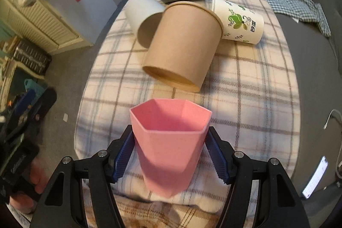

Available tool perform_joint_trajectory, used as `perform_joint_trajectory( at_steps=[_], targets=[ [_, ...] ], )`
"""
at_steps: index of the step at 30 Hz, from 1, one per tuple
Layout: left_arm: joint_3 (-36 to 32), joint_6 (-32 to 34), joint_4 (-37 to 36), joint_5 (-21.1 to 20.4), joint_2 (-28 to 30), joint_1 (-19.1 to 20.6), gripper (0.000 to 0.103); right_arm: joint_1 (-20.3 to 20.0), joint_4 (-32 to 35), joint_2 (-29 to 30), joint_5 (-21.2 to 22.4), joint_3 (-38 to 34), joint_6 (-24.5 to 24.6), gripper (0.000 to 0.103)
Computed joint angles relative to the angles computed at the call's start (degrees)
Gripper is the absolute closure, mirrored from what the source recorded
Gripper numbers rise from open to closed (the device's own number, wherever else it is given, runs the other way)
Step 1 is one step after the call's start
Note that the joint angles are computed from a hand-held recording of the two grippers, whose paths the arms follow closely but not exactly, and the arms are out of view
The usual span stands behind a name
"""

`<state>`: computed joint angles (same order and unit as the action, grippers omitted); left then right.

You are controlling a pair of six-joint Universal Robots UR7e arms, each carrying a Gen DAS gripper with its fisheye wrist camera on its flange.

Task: Flip cup upside down
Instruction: 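Lift the pink cup with the right gripper, rim up, then pass the pink cup from the right gripper into the left gripper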

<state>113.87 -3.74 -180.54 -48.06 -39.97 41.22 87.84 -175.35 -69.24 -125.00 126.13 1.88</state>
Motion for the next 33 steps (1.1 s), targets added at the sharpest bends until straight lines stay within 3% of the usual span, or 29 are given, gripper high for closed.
perform_joint_trajectory(
  at_steps=[10, 17, 25, 33],
  targets=[
    [-1.5, -2.0, 3.1, -0.5, 0.9, 0.1, 0.0, -2.7, -5.3, 1.9, 3.4, 0.0, -1.8, 0.036],
    [-1.3, -2.7, 4.3, 0.8, 0.9, -1.7, 0.0, -2.7, -14.3, 0.0, 5.1, 3.4, -5.9, 0.021],
    [0.2, -3.6, 3.9, 0.3, 0.6, -5.7, 0.0, 0.5, -29.9, -1.7, -2.4, 7.8, -13.6, 0.014],
    [0.0, -7.0, 7.5, -3.7, 2.0, -8.6, 0.0, -0.1, -40.9, -4.4, -6.1, 12.5, -18.0, 0.013]
  ],
)
